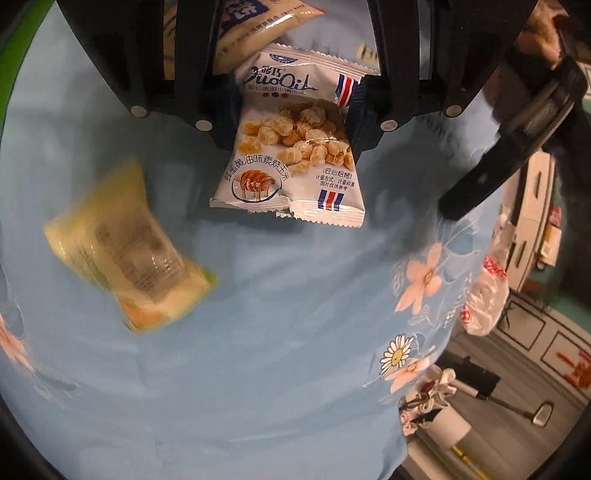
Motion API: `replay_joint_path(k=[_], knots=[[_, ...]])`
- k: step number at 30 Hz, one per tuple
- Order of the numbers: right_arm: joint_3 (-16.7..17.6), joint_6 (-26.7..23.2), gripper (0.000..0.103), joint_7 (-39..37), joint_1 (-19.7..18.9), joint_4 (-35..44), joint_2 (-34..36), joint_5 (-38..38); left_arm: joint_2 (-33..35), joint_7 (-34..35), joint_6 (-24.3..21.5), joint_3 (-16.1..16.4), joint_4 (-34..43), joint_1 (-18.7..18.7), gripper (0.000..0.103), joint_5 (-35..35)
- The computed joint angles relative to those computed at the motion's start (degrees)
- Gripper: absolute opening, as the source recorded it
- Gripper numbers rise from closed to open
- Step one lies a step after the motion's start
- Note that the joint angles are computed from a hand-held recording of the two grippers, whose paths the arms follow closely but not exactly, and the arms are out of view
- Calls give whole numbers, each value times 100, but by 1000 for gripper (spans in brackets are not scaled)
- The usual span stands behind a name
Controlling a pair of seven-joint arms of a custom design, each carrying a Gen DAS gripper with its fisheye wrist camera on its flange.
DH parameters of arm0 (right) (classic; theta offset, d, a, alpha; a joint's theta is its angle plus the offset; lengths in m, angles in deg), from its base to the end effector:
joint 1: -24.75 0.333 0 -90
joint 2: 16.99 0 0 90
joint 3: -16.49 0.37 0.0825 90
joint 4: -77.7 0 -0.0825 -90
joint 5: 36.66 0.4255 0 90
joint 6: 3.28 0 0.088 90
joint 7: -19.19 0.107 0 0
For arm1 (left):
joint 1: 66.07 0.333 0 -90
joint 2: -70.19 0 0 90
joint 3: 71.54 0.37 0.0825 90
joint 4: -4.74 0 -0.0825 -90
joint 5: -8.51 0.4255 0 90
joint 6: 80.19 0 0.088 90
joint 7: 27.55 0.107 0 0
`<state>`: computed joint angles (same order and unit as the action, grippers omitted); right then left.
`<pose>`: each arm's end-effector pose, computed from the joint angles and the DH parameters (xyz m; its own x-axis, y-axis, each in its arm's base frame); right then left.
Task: Organize snacks
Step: 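Grasp the white peanut snack bag with the right gripper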
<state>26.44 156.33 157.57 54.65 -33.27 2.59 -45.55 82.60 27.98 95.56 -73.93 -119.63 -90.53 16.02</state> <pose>0.5449 0.4504 0.3925 0.0241 -0.9453 -0.3253 -0.9232 0.1038 -0.3699 0.5729 -0.3004 0.3949 -0.0811 -0.9545 0.2869 -0.8224 -0.0986 -0.5604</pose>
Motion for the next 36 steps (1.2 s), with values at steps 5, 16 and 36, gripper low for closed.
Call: replay_joint_path(k=[5, 16, 36], knots=[[-778, 856, 48, 1664, 711, -682, -620, -1508, -13, 120, -139, -124, -12, 29, 101, 51], [-134, 751, 65, 1474, 211, -890, -590, -1166, 45, 1448, -293, -1074, -19, 658, 100, -1069], [633, 2599, 48, 2085, -816, -1310, -200, -990, 212, 5573, -1150, -2391, 325, 1340, 92, -4607]])
